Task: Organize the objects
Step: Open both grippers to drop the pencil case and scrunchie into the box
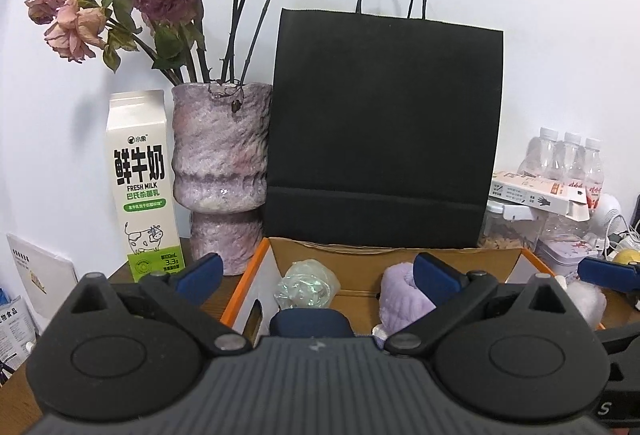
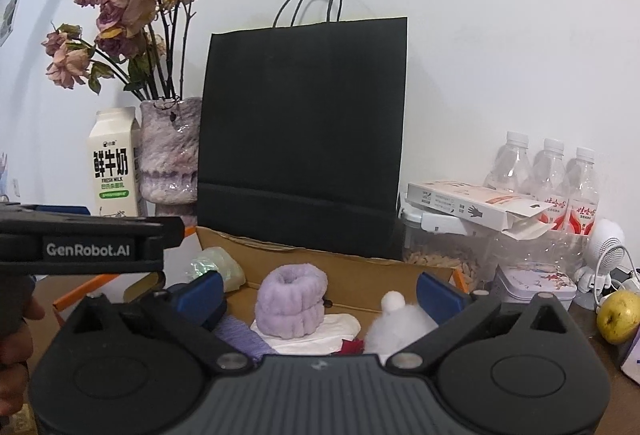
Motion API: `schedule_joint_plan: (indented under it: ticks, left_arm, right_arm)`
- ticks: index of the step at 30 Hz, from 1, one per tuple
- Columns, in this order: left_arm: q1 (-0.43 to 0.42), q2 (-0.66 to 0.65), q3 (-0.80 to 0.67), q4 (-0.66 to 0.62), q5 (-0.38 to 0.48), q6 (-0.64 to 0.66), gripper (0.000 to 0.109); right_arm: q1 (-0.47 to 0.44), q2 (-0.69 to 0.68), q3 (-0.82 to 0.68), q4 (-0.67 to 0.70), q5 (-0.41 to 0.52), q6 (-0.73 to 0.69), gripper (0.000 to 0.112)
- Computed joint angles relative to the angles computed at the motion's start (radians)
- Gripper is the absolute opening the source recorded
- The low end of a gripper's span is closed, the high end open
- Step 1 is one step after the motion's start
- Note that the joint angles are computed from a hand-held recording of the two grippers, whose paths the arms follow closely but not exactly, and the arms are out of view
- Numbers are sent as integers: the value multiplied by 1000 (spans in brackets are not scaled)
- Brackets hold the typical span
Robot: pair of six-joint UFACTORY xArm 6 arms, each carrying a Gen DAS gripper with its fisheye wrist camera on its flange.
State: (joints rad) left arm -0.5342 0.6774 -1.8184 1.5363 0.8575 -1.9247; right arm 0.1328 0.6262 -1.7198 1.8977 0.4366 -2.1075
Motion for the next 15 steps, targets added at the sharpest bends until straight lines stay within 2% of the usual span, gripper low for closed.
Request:
schedule_joint_plan:
  ticks: [6, 15]
  left_arm:
    - [-8, -39, 49, 12, -3, -33, 103]
    - [-33, -120, 163, 41, 6, -95, 103]
  right_arm:
    - [2, -23, 28, -21, -2, 13, 103]
    - [-28, -118, 153, -20, 60, -27, 103]
